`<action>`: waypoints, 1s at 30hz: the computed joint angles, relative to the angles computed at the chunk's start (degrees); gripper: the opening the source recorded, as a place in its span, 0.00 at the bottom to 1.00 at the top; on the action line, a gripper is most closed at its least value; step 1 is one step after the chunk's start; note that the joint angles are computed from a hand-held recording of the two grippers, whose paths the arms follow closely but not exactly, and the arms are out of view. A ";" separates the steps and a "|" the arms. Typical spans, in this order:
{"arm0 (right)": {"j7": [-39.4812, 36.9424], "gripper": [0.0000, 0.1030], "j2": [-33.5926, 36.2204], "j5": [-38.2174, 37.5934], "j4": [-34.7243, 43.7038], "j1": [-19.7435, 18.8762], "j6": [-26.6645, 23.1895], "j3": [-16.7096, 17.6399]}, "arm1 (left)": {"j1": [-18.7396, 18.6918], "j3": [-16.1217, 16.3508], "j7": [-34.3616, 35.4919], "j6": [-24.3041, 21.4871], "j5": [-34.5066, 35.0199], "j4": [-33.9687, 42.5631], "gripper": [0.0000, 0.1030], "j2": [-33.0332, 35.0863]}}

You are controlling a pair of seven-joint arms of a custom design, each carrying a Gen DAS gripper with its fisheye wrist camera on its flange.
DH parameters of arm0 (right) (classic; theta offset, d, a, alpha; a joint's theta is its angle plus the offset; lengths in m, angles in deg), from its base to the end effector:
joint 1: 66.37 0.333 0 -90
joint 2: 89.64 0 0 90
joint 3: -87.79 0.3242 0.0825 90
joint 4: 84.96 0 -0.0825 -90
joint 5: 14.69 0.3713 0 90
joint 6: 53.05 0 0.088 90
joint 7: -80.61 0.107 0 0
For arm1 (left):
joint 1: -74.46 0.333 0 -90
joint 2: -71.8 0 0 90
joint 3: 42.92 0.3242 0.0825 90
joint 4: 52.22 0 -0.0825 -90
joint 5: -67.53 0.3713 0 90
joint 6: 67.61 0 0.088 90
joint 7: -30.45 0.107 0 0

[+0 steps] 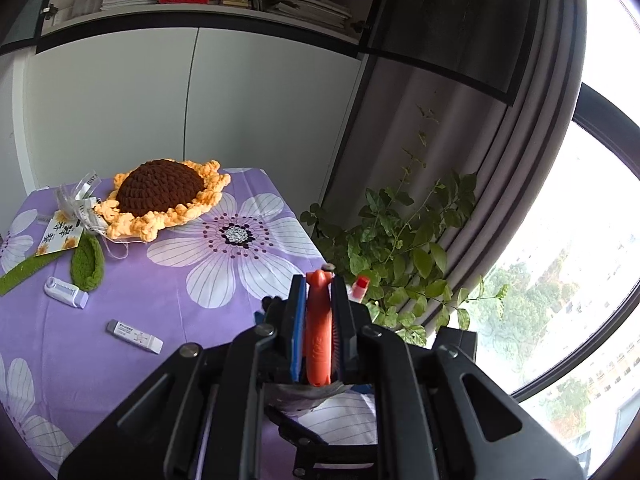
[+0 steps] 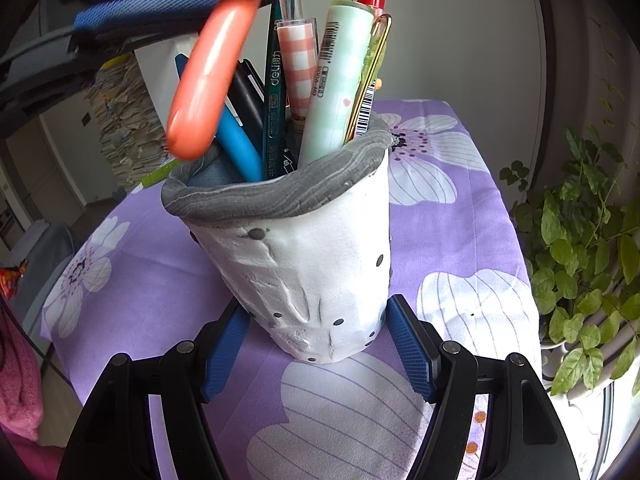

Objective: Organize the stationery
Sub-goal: 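Lift the orange highlighter and lower it into the cup, open left tool, then move the open left tool back over the white correction-fluid tube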

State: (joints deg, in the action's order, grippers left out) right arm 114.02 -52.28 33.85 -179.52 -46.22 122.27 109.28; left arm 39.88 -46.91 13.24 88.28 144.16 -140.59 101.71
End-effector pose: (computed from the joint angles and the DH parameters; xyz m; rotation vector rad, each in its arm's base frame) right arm 0.6021 0.3874 0.3280 -2.0878 0.9387 -0.2211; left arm 0.5475 -0.4700 0.4157 -1.7944 1.5792 -1.1518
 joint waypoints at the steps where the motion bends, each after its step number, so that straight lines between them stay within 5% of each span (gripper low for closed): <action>1: -0.04 0.70 0.11 -0.03 0.16 -0.06 -0.12 -0.05 | -0.66 0.57 -1.71 -0.54 1.41 -0.40 0.10 -0.21; 6: 0.13 0.70 0.23 -0.34 0.43 0.16 -0.37 -0.48 | -3.26 1.68 -14.79 -5.52 13.78 -2.04 0.10 -1.19; 10: 0.16 0.70 0.18 -0.24 0.30 0.26 -0.21 -0.43 | -0.99 0.04 -18.31 -2.96 16.67 -0.10 0.10 0.26; 20: 0.26 0.70 0.17 -0.11 0.41 0.14 -0.59 -0.42 | -0.34 -0.70 -12.10 -2.78 11.25 -1.20 0.11 0.62; 27: -0.67 0.70 0.07 0.35 0.17 -0.40 -0.46 0.32 | 3.65 -1.82 -9.26 4.63 4.30 -6.83 0.17 -3.89; 29: -2.79 0.70 0.10 1.47 -0.22 -1.62 0.60 2.06 | 4.48 -1.69 -11.22 4.63 2.78 -9.13 0.24 -5.94; 30: -3.36 0.70 0.07 1.87 -0.33 -1.94 0.76 2.48 | 4.65 -1.82 -11.67 3.09 1.51 -10.24 0.48 -7.01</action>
